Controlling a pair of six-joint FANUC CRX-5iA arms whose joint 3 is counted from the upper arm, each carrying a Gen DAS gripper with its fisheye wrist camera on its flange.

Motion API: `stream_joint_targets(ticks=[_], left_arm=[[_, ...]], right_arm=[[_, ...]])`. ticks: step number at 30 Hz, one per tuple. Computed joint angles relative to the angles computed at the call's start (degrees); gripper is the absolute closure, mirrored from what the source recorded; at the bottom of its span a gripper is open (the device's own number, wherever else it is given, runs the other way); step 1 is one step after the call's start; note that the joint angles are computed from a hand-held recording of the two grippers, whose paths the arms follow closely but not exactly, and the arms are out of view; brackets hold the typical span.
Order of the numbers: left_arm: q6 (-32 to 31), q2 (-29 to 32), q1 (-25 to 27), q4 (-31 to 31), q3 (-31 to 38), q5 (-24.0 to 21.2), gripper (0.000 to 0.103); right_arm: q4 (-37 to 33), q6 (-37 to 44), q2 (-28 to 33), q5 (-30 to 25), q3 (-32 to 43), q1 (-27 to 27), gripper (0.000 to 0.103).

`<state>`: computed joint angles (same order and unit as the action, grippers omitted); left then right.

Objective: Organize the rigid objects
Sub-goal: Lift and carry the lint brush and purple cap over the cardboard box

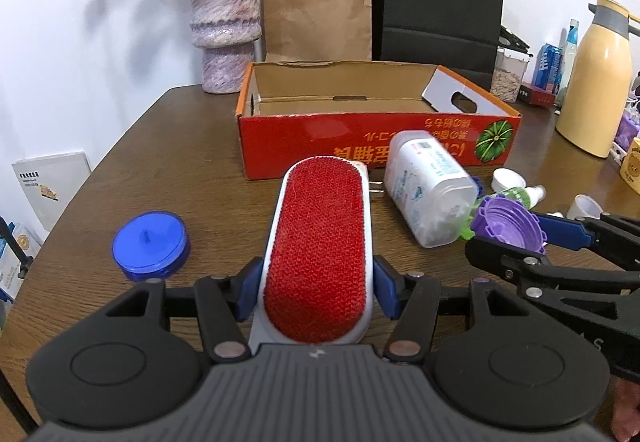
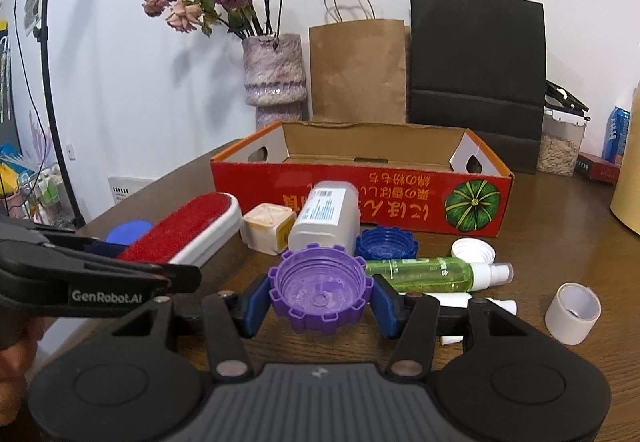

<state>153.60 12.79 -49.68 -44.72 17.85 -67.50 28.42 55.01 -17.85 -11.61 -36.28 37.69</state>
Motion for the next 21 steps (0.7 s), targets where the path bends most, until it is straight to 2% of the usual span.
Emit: stream_joint_targets(ticks=[16,21], left_arm=[[-0.71,3.20,-2.65,-4.00,7.85,-5.04,0.045],[-0.85,4.26,-2.53,-4.52,9.95,-5.53,0.045]], right_arm=[[-0.62,1.58,-1.83,2.03,0.89,-2.26,0.050],[2.14,-0.35,-1.25,3.72,1.24,-3.60,0.050]])
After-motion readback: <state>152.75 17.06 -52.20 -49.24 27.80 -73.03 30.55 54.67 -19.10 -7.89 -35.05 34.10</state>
